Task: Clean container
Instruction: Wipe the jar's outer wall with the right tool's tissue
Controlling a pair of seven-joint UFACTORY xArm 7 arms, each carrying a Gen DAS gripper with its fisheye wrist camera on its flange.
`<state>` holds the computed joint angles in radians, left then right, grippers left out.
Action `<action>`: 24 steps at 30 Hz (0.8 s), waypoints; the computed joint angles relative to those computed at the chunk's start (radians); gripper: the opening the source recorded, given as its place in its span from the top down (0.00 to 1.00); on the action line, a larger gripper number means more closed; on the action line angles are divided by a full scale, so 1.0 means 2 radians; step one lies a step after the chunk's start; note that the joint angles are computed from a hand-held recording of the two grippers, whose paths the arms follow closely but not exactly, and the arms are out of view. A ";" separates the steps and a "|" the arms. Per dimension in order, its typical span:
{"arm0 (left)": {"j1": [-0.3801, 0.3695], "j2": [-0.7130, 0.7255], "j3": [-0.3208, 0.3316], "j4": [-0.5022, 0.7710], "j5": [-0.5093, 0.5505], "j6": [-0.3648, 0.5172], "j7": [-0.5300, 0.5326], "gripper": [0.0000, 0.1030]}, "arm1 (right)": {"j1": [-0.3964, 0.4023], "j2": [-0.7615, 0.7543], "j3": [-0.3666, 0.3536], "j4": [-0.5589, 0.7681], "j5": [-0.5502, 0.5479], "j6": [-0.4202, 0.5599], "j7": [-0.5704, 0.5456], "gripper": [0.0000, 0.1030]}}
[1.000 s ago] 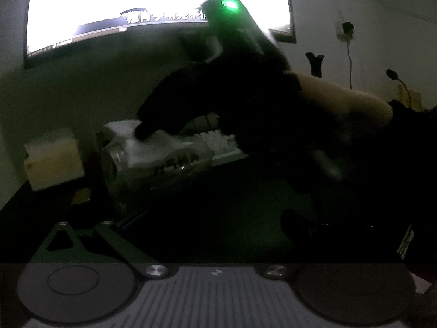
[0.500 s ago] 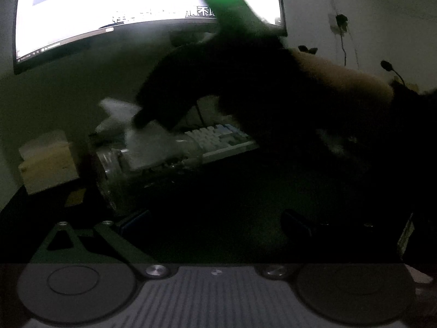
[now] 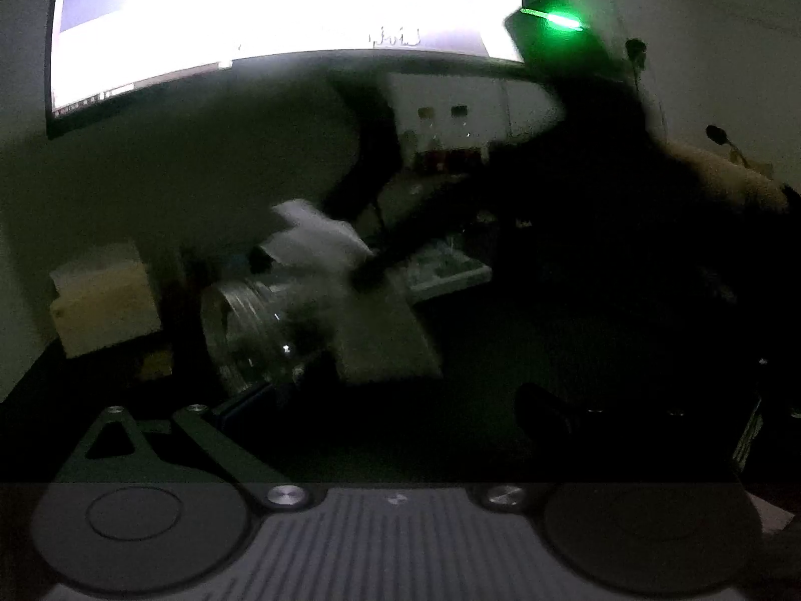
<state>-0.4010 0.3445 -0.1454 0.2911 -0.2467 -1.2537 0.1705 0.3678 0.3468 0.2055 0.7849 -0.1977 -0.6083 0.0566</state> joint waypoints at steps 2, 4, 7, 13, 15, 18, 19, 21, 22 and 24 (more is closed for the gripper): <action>-0.004 0.003 0.000 0.000 -0.005 -0.009 0.007 0.00 | 0.004 -0.010 -0.004 -0.045 0.008 -0.083 -0.013 0.92; -0.011 0.008 -0.002 0.005 -0.022 -0.012 0.015 0.00 | 0.012 -0.015 -0.004 -0.067 0.029 -0.134 -0.017 0.92; -0.014 0.012 -0.002 0.010 -0.036 -0.017 0.012 0.00 | 0.020 -0.013 -0.003 -0.080 0.046 -0.180 -0.019 0.92; -0.002 0.032 0.004 0.015 -0.005 -0.042 0.000 0.00 | 0.022 -0.004 -0.001 -0.031 0.021 -0.133 -0.010 0.92; 0.000 0.031 0.004 0.017 0.003 -0.033 0.002 0.00 | 0.023 0.000 0.001 0.012 0.022 -0.058 -0.002 0.92; 0.002 0.029 0.004 0.012 0.027 -0.037 0.007 0.00 | -0.001 0.002 0.012 0.043 -0.024 0.024 0.029 0.92; 0.008 0.028 0.006 0.009 0.050 -0.035 0.006 0.00 | -0.010 0.003 0.015 0.040 -0.040 0.029 0.033 0.92; 0.024 0.029 0.000 0.006 0.091 -0.033 0.009 0.00 | -0.021 0.008 0.014 0.022 -0.055 -0.003 0.036 0.91; 0.013 0.033 0.004 0.007 0.085 -0.035 0.015 0.00 | -0.026 0.005 0.014 0.005 -0.058 -0.027 0.042 0.90; -0.001 0.040 -0.003 0.012 0.063 -0.038 0.031 0.00 | -0.037 -0.001 0.012 -0.033 -0.076 -0.079 0.053 0.90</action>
<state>-0.4033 0.4237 -0.1515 0.3151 -0.1211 -1.3296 0.2316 0.2930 0.3457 0.2303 0.7193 -0.3502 -0.7654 0.1626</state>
